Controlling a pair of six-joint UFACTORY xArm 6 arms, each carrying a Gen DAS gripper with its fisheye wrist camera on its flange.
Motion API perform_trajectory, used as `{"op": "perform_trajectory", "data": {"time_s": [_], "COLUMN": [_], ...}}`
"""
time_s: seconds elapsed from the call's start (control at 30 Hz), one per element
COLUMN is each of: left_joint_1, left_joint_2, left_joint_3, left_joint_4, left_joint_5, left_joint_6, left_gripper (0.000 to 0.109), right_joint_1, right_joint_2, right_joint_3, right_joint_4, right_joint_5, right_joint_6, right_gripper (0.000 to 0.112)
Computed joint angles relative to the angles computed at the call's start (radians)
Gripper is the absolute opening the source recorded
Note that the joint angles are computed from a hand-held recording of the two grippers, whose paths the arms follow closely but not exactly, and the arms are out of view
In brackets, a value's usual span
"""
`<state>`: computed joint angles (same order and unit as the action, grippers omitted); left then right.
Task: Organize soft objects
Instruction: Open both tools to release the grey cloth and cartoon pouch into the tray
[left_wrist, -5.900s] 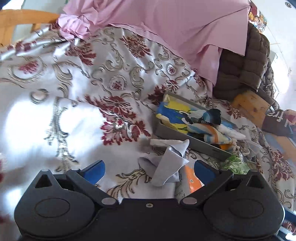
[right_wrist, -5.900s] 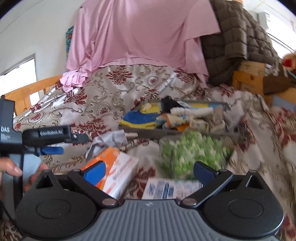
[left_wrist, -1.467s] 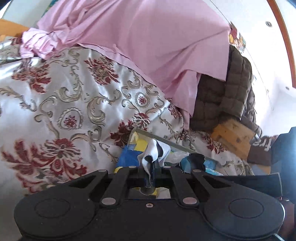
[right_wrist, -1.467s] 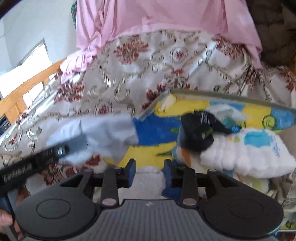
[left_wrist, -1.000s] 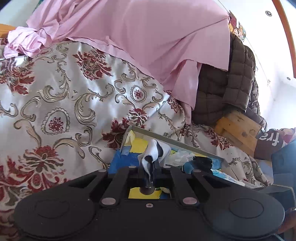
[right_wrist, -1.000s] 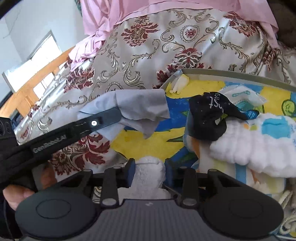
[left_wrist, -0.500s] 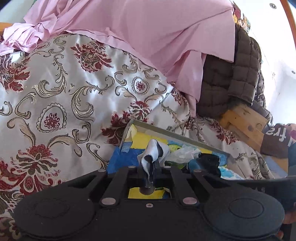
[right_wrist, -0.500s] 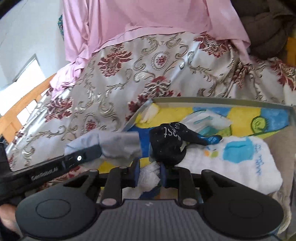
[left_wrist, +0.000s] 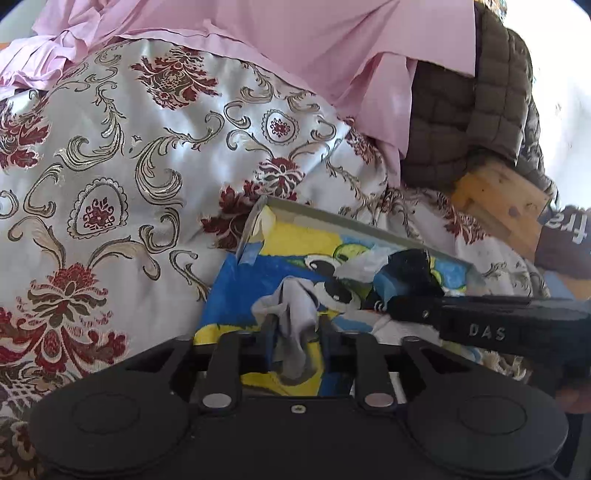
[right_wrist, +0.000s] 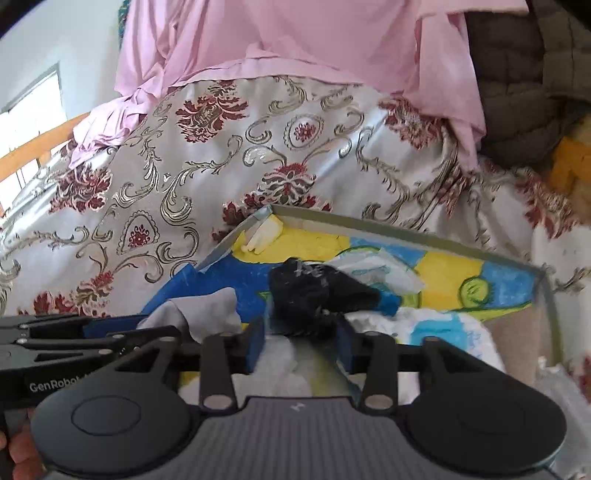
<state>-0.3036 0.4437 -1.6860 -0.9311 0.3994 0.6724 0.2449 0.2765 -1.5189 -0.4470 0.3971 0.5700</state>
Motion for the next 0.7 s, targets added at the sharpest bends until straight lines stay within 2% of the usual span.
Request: {"op": "perform_trajectory", "data": {"time_s": [0.03,0.2,0.3,0.43,0.7], "left_joint_1": [-0.001,-0.002,-0.003,-0.009,-0.026], "left_joint_2": [-0.005,-0.039,-0.064,-0.12,-0.266], "left_joint_3": [0.008,0.052,0.082,0.145,0.273], "left_joint_4": [0.01,0.037,0.06,0.028,-0.036], "left_joint_5": [-0.003,-0.013,-0.026,-0.073,-0.158], "left_joint_6": [-0.005,-0.042,-0.068,-0.029,0.036], "left_gripper": [0.04,0.055,0.058,0.066,0.076], "right_joint_1": [0.001,0.014,0.015,0.014,0.021], "right_joint_2": [-0.009,-0.045,-0.087,-0.16,-0.349], "right_joint_3": [0.007,0.036,0.078,0.138,0.268], "right_joint_4": [-0.022,-0.088,-0.138,-0.241,-0.361], "right_joint_5": [0.004,0.028,0.007,-0.011,0.014], "right_joint_6": [0.008,0.034,0.074,0.193,0.36], "right_gripper": [0.051,0.061,0.072,0.084,0.095]}}
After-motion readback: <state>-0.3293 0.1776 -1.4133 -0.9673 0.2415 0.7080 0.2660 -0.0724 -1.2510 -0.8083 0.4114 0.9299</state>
